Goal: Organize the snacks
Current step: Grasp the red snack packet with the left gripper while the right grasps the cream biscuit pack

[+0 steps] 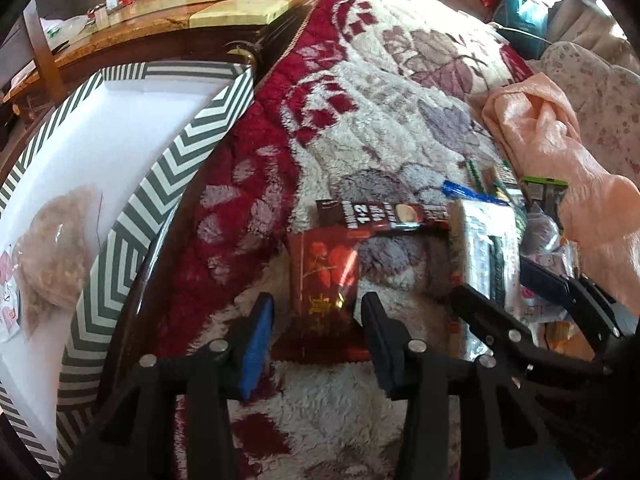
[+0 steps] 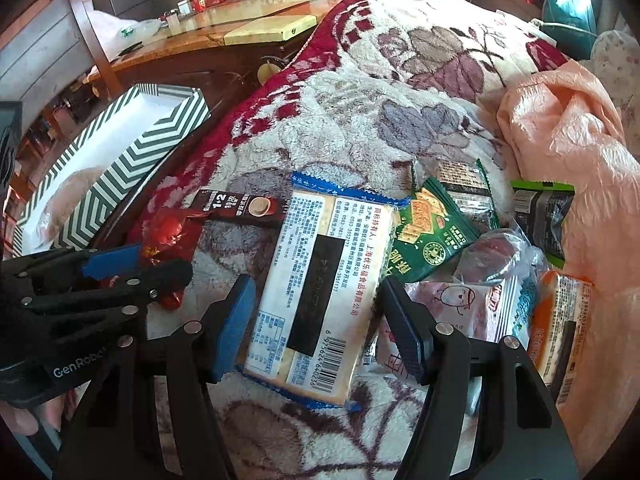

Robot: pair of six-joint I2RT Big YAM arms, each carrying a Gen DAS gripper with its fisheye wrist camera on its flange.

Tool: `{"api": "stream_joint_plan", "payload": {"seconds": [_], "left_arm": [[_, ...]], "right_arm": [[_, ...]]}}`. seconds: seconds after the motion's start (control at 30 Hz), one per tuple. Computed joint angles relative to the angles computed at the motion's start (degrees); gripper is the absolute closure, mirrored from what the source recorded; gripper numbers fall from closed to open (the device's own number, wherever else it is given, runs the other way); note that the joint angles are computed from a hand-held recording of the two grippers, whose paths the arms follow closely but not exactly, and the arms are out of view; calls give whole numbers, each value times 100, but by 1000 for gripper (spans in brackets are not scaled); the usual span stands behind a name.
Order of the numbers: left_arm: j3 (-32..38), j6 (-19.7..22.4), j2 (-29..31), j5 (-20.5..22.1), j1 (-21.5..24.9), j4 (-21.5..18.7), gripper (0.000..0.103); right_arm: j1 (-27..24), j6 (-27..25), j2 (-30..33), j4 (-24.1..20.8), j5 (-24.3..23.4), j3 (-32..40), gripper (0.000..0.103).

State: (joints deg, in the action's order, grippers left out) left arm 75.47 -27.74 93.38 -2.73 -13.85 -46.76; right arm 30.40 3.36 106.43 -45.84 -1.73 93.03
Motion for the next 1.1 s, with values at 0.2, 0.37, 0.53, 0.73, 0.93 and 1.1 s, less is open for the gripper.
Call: {"api": "stream_joint_plan", "payload": {"seconds": [0.2, 0.37, 0.53, 0.73, 0.93, 1.1], "left_arm": [[-40, 149, 53, -119, -50, 35, 65], [-152, 140, -88, -194, -80, 72, 68], [-274, 102, -286, -274, -112, 129, 68], [-329, 60, -356, -329, -123, 81, 68], [-318, 11, -240, -370, -158, 8, 67], [-215, -26, -78, -479, -171, -82, 61]], "right_arm": [[-76, -415, -74, 202, -331, -231, 42], [-258, -318, -253, 193, -887, -456, 45], [-326, -312, -459, 243, -1037, -667, 45], [-290, -433, -508, 102, -980, -614, 47], [-188, -436, -367, -166, -659, -473, 46], [-1, -622, -12, -637, -40, 55, 38]]}}
